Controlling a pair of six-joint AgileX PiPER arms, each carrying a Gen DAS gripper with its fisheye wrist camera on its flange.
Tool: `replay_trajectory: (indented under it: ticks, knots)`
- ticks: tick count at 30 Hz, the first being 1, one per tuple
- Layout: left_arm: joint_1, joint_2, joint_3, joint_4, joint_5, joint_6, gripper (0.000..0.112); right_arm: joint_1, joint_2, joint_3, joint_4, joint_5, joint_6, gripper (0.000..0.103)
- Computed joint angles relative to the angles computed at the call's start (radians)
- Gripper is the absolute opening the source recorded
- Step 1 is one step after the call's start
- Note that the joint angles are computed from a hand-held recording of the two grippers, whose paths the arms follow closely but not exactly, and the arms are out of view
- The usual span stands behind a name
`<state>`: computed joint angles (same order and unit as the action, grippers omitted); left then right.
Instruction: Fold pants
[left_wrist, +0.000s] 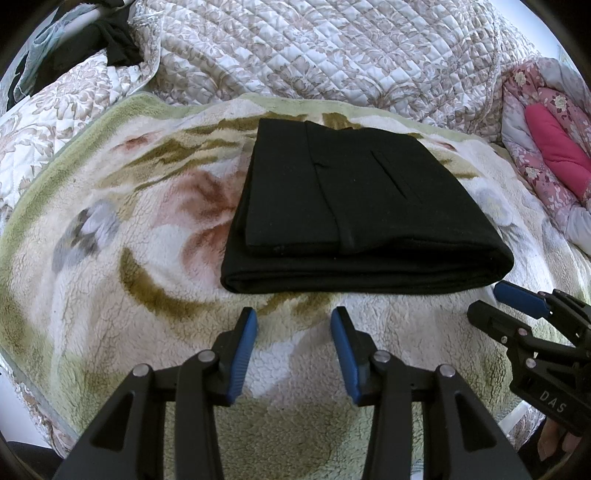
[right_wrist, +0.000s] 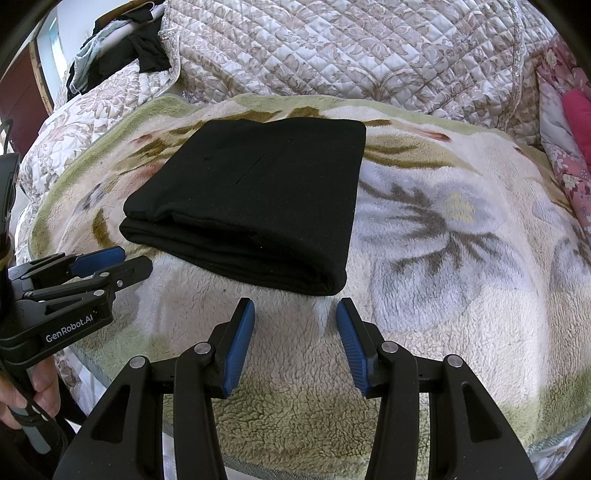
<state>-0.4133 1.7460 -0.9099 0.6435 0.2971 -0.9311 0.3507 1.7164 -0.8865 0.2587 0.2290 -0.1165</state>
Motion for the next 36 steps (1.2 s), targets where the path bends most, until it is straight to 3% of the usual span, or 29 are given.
replay_trajectory:
  ticks: [36]
  knots:
    - [-0.002, 0.005, 0.000, 0.011, -0.001, -0.008, 0.050, 0.000, 0.002, -0.002, -0.003, 0.000, 0.001, 0.047]
